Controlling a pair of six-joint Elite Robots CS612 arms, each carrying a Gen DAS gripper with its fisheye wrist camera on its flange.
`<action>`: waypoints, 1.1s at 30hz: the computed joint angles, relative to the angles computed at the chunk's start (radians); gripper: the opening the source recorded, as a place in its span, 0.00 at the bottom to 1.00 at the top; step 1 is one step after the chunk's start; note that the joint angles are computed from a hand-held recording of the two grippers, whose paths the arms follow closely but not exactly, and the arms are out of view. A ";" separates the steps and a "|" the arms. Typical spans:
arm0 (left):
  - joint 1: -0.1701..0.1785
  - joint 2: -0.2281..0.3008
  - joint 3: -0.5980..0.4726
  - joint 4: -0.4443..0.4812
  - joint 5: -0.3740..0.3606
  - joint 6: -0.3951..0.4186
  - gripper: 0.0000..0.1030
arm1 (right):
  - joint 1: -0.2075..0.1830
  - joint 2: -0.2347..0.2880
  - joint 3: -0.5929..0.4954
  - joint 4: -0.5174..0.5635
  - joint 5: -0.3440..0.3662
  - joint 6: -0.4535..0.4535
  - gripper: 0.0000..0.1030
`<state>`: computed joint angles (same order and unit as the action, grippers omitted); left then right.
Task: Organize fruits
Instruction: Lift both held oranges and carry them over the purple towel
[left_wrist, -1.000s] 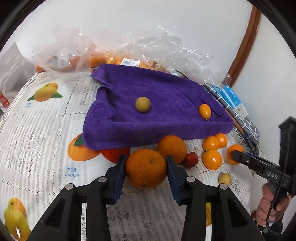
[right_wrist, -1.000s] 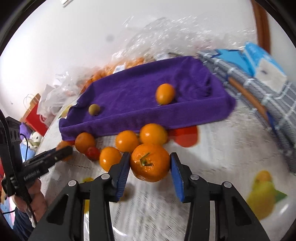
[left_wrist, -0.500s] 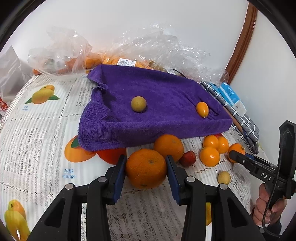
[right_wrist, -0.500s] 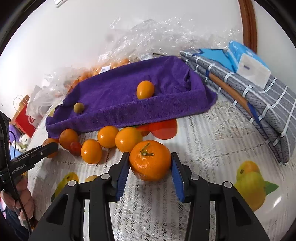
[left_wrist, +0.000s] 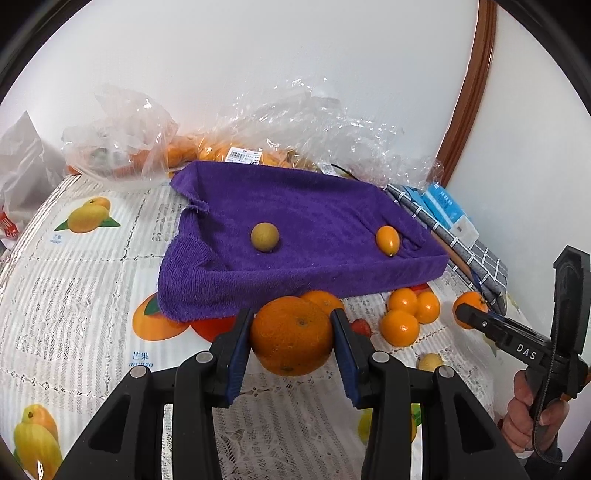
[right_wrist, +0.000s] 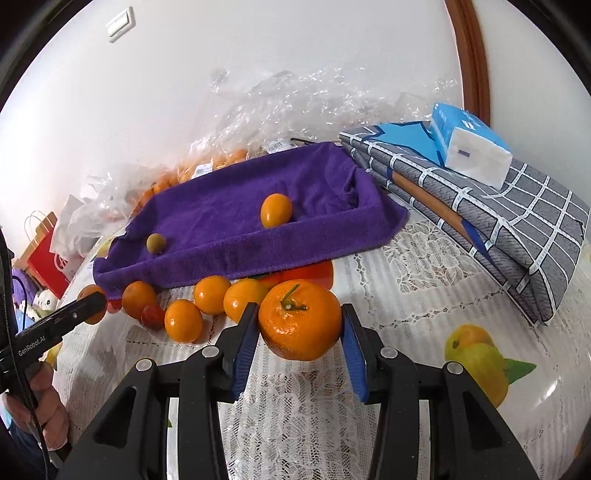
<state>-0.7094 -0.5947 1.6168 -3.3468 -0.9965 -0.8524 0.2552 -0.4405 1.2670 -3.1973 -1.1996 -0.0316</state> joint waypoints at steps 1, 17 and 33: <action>-0.001 0.000 0.002 -0.009 0.001 0.002 0.39 | 0.000 0.000 0.000 0.000 0.000 0.001 0.42; -0.021 -0.009 0.030 -0.093 0.101 -0.003 0.39 | -0.008 -0.014 0.029 -0.040 0.011 0.035 0.42; 0.006 -0.060 0.001 -0.040 0.169 -0.026 0.39 | 0.010 -0.018 -0.074 -0.035 0.027 0.035 0.42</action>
